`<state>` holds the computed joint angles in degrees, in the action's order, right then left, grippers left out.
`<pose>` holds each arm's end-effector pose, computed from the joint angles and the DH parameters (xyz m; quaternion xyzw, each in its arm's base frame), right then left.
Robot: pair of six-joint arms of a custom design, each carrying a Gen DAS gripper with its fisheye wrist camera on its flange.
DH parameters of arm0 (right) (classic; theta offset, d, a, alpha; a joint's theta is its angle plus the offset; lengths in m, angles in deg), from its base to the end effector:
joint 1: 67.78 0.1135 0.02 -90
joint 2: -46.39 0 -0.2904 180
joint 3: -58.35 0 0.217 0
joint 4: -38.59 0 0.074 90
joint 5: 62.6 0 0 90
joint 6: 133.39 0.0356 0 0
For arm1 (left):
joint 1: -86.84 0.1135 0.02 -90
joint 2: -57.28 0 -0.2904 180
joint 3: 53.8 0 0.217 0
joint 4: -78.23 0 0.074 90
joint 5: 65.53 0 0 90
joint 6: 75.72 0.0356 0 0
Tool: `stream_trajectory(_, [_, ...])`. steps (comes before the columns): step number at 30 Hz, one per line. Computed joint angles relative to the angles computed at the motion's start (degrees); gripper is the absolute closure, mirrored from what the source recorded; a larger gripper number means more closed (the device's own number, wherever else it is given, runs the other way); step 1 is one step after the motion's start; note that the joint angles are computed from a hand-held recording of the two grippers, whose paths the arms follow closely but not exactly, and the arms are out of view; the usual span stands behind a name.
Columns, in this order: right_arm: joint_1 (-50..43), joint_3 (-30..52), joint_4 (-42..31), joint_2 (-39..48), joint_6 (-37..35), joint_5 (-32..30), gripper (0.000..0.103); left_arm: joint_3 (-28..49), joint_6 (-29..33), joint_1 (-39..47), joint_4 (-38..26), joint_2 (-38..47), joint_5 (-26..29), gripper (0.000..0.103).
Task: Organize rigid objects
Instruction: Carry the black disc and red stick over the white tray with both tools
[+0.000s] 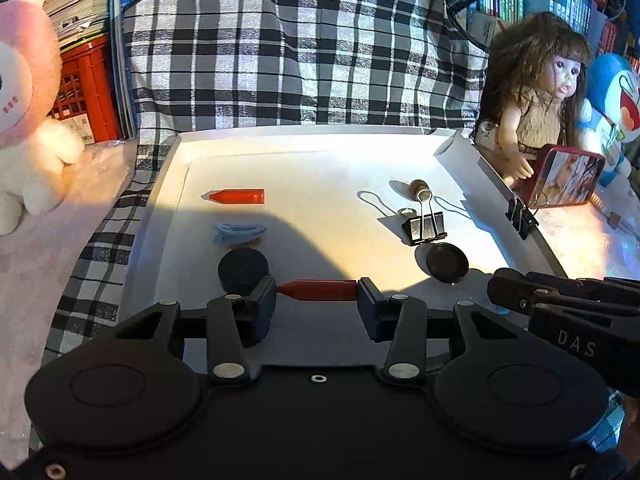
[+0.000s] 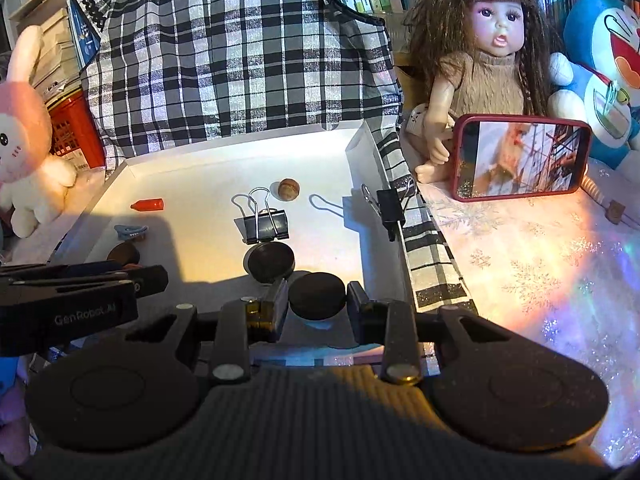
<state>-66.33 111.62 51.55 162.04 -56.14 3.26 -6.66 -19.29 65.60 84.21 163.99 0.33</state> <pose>0.3151 0.0225 0.1021 -0.1853 0.9012 0.1618 0.3568 0.2631 -0.0866 0.1188 -0.1647 0.9166 0.0357 0.3627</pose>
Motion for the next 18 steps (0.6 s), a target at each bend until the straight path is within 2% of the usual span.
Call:
stream_trajectory(3, [-0.11,0.13,-0.28,0.22,-0.11,-0.17,0.066,0.63,-1.77,0.53,-0.14,1.39,1.46,0.060])
stream_trajectory(7, [-0.11,0.16,-0.50,0.16,-0.27,-0.33,0.066,0.98,-0.74,-0.70,0.91,2.97,-0.90,0.060])
stream_trajectory(18, [-0.16,0.17,-0.46,0.39,0.10,-0.75,0.063,0.24,-0.63,-1.37,2.80,3.55,-2.38,0.060])
